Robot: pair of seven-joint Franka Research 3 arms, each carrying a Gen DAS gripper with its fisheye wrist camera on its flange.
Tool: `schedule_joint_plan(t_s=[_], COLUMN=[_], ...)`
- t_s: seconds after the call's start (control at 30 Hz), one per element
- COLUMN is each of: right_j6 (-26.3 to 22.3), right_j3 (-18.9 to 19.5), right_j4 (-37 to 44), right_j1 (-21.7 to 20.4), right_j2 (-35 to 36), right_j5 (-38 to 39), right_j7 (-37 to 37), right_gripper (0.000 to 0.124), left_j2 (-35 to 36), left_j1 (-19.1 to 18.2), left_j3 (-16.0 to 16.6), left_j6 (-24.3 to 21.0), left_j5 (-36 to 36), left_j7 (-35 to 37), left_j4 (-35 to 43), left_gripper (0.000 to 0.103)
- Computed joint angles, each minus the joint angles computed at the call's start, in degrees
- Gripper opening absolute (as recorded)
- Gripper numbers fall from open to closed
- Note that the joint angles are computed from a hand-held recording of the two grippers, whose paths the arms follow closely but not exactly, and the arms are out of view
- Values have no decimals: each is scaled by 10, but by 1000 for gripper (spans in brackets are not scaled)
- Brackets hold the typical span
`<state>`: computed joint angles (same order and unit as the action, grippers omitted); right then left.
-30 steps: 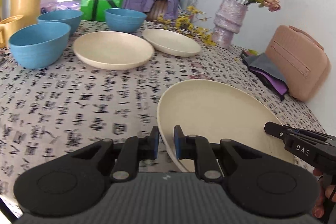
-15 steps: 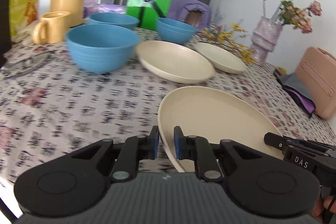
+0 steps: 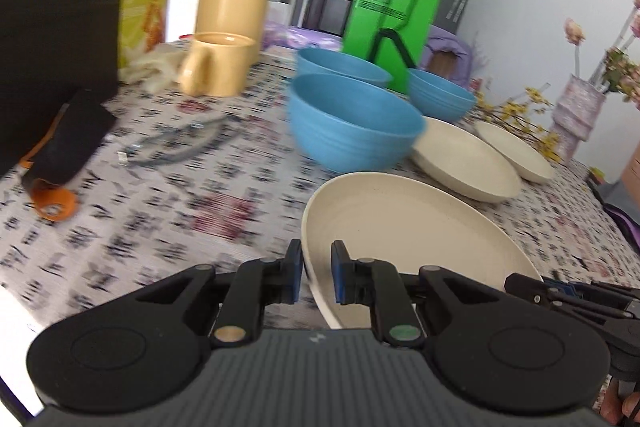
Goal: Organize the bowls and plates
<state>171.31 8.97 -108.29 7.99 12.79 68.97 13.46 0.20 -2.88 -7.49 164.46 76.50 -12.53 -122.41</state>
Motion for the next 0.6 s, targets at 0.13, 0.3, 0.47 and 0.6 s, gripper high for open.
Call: schedule_joint_plan(t_s=[0.13,0.3,0.47,0.6], right_j6=[-4,-3,0,-7], right_j3=[8,22,32,42], right_j4=[13,24,31,32], right_j1=[16,22,19,9], right_j2=[15,28,39,39], right_j5=[-29,-51,-65,-52], right_j7=[17,22,31,11], right_gripper=[17,18,19,25], left_j2=[-13,-20,-15,-9], left_j1=[14,31,39,39], left_j3=[9,13,14,14], left_j6=[-7,-8,-1,0], left_j5=[15,32,37,31], left_j7=[-23,-45,-47,-51], left_j4=[-18,-30,-31,-30], left_gripper=[14,14,15,18])
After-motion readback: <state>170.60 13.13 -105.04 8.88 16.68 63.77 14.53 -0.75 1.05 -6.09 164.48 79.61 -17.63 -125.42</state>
